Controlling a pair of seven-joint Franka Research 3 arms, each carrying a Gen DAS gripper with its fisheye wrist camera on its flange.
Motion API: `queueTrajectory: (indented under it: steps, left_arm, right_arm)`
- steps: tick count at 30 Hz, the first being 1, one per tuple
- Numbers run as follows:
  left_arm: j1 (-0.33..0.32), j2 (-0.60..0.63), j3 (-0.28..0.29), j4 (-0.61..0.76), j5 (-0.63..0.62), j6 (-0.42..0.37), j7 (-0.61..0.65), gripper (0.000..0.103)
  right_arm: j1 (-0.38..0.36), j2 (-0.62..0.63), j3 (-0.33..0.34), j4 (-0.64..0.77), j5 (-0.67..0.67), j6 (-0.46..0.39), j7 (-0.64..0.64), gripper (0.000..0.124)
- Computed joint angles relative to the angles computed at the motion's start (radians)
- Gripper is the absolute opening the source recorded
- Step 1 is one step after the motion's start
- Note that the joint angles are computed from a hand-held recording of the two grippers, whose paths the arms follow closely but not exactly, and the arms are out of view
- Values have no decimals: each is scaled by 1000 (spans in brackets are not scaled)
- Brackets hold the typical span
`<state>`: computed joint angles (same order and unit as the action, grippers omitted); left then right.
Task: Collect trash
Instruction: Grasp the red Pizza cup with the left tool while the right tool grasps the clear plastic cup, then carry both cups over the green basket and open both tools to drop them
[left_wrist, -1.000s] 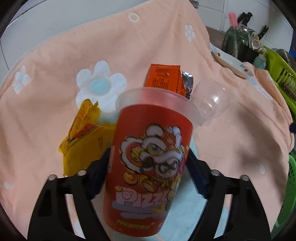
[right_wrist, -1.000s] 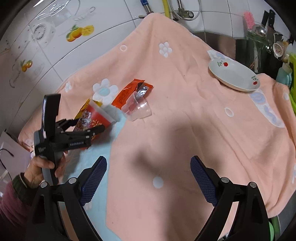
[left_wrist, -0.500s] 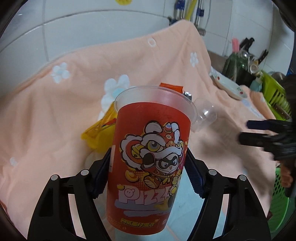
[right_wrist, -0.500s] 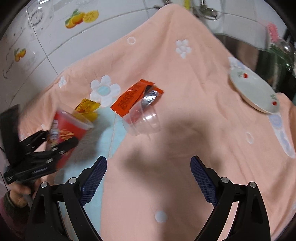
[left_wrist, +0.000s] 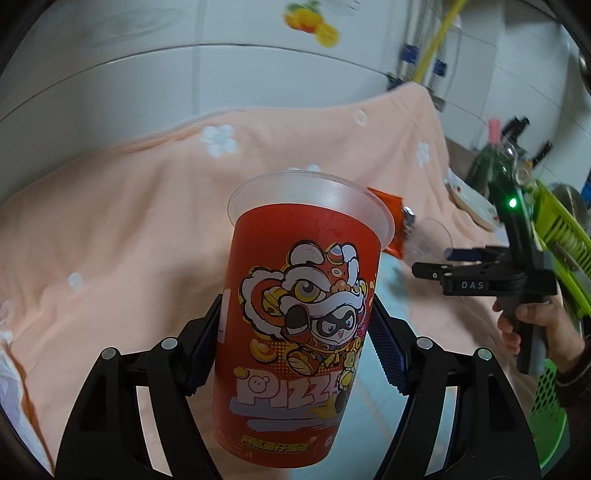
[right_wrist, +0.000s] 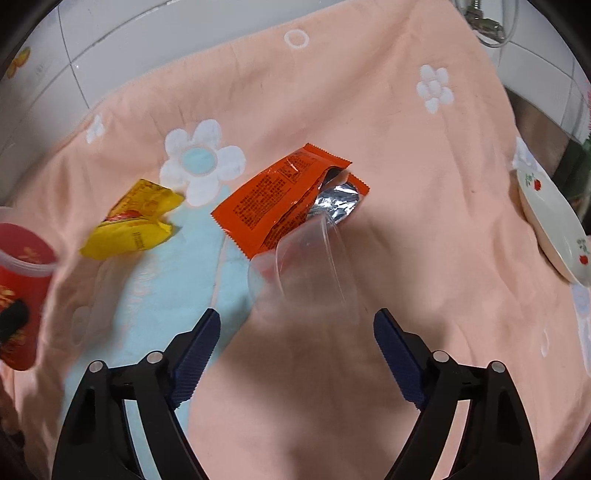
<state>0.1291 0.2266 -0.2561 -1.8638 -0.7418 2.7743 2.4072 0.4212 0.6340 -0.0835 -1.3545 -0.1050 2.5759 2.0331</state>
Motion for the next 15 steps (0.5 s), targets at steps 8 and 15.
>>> queueTrajectory:
  steps: [8,15]
  left_arm:
    - [23,-6,13,-9,-13,24,-8,72]
    - [29,-18,4,-25,-51,-1,31,72]
  right_arm:
    - [-12,88,5,128,24,-45,-13,68]
    - [-2,44,2,65,27,-8,-3,48]
